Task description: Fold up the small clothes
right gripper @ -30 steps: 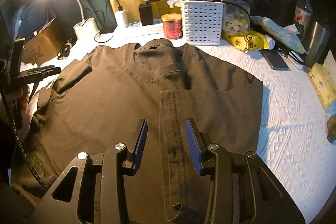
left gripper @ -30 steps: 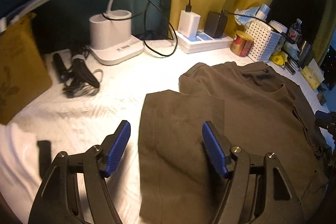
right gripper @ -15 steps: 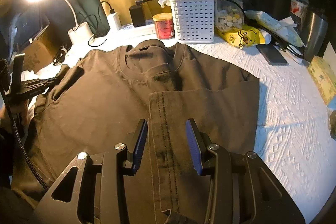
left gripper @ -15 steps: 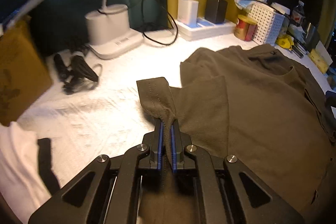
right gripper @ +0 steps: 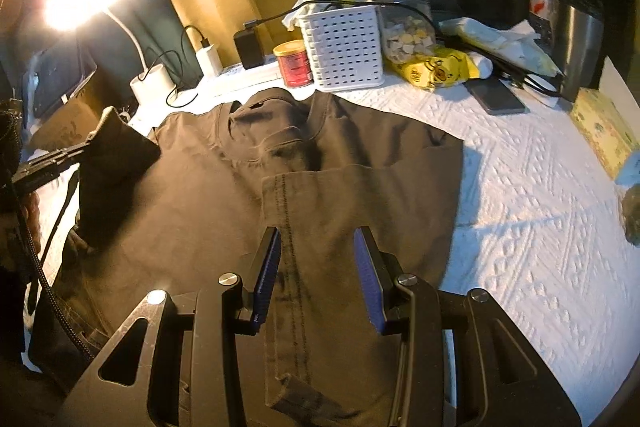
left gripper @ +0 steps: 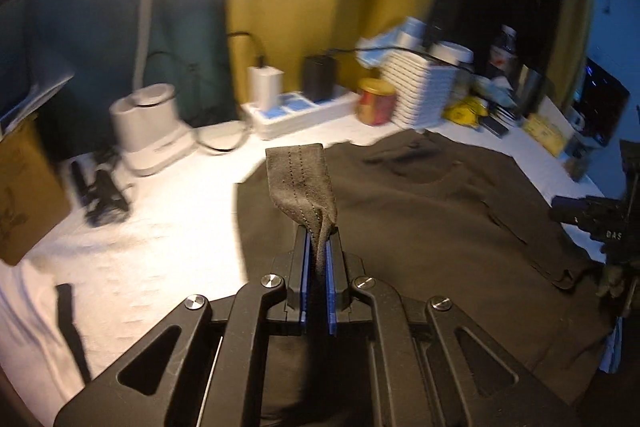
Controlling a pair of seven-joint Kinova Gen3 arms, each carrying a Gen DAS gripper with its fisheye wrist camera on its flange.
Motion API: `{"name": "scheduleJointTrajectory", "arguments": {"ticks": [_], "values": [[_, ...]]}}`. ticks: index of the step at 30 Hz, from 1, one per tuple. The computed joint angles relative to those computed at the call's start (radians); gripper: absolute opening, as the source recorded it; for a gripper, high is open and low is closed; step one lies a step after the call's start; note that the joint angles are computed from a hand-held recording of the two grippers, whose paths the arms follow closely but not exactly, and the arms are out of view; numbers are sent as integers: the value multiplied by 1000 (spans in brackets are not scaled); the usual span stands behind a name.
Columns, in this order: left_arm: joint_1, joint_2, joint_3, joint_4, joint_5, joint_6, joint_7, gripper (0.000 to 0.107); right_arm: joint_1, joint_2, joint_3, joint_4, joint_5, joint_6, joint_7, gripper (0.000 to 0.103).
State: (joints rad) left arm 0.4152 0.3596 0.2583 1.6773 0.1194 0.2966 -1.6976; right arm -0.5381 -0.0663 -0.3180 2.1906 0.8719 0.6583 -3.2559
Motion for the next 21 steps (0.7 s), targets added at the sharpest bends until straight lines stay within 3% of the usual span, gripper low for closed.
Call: {"name": "scheduleJointTrajectory", "arguments": {"ticks": [7, 13, 18, 21], "values": [[83, 110, -6, -115, -36, 124, 10, 5, 37, -73, -16, 71, 9, -17, -55, 41], [175, 166, -63, -189, -76, 226, 94, 11, 93, -119, -38, 110, -13, -45, -46, 41], [112, 171, 27, -208, -11, 265, 20, 38, 133, -119, -53, 126, -26, -83, -36, 41], [44, 142, 88, -191, 75, 292, -79, 38, 149, -123, -62, 130, -27, -92, -38, 41]]}}
